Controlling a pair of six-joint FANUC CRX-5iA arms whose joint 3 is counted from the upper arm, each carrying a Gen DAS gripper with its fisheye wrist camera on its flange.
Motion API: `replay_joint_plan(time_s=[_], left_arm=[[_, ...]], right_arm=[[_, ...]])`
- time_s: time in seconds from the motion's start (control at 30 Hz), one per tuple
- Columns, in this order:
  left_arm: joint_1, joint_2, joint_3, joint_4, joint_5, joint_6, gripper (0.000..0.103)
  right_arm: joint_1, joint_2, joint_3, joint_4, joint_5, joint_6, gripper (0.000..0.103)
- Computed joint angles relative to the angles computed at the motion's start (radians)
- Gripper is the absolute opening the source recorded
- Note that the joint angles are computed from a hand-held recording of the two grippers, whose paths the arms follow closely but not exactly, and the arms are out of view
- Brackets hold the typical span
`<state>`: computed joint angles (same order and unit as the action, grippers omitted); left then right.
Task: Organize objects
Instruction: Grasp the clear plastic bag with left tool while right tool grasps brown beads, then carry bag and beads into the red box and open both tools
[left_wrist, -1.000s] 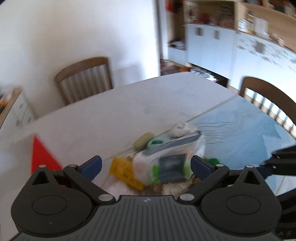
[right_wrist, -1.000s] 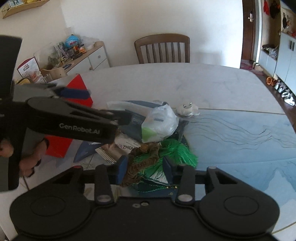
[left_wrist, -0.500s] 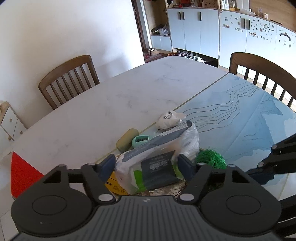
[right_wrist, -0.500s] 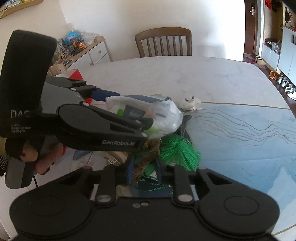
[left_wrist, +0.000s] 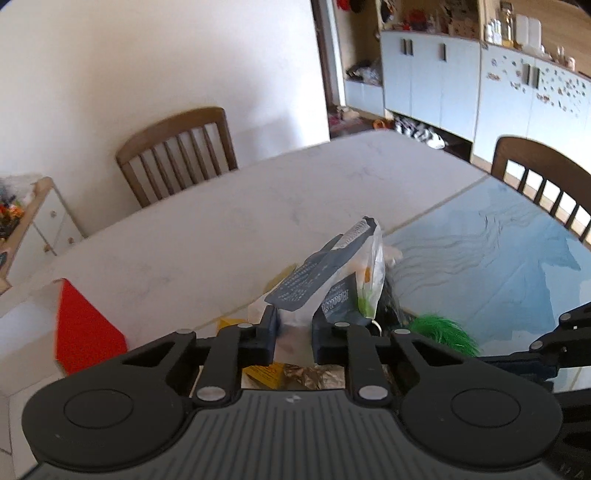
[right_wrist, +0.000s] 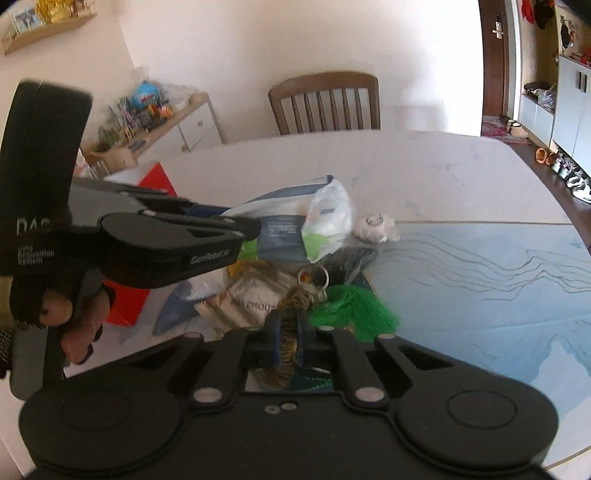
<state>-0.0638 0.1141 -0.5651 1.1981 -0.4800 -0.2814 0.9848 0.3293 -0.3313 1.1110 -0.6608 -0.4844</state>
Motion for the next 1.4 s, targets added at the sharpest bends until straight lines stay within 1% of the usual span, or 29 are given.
replay_joint_plan(time_s=[0.07,0.27,0.33,0.5,0.7,0.8,0.9,1.0,1.07,1.27,1.4], left_arm=[[0.01,-0.017,-0.008,0.018,-0.009,0.002,0.018],[0.056,-0.068,-0.008,-0.029,-0.042,0.109,0.017],[0.08,-0.085,-0.005,-0.048,-0.062,0.147,0.017],[0.146,-0.122,0.003,-0.077,-0.12,0.203,0.017],[0.233,-0.119,0.047,-0.098,-0.193,0.261,0.017],[0.276,-0.106,0.073,-0.104,-0.226,0.263,0.017],[0.315,-0.092,0.096,-0.089,-0.247,0.237,0.017],[0.355,-0.071,0.124,-0.082,-0.269,0.224,0.017],[0.384,-0.051,0.151,-0.09,-0.285,0.223,0.017],[0.45,0.0,0.212,-0.107,-0.301,0.208,0.017],[0.488,0.042,0.258,-0.124,-0.307,0.199,0.017]], right_arm=[[-0.004,-0.015,-0.015,0.029,0.001,-0.02,0.006],[-0.014,-0.062,-0.061,0.118,0.015,-0.089,0.006],[-0.015,-0.078,-0.076,0.15,0.019,-0.114,0.006],[-0.027,-0.112,-0.098,0.228,0.029,-0.158,0.006],[-0.04,-0.128,-0.082,0.254,0.032,-0.161,0.006],[-0.036,-0.113,-0.045,0.25,0.002,-0.129,0.006],[-0.041,-0.099,-0.01,0.261,0.002,-0.137,0.006],[-0.039,-0.062,0.049,0.257,-0.004,-0.107,0.006],[-0.037,-0.03,0.099,0.245,-0.003,-0.079,0.006],[-0.031,0.094,0.272,0.203,0.02,0.014,0.006],[-0.025,0.19,0.411,0.134,0.044,0.113,0.006]])
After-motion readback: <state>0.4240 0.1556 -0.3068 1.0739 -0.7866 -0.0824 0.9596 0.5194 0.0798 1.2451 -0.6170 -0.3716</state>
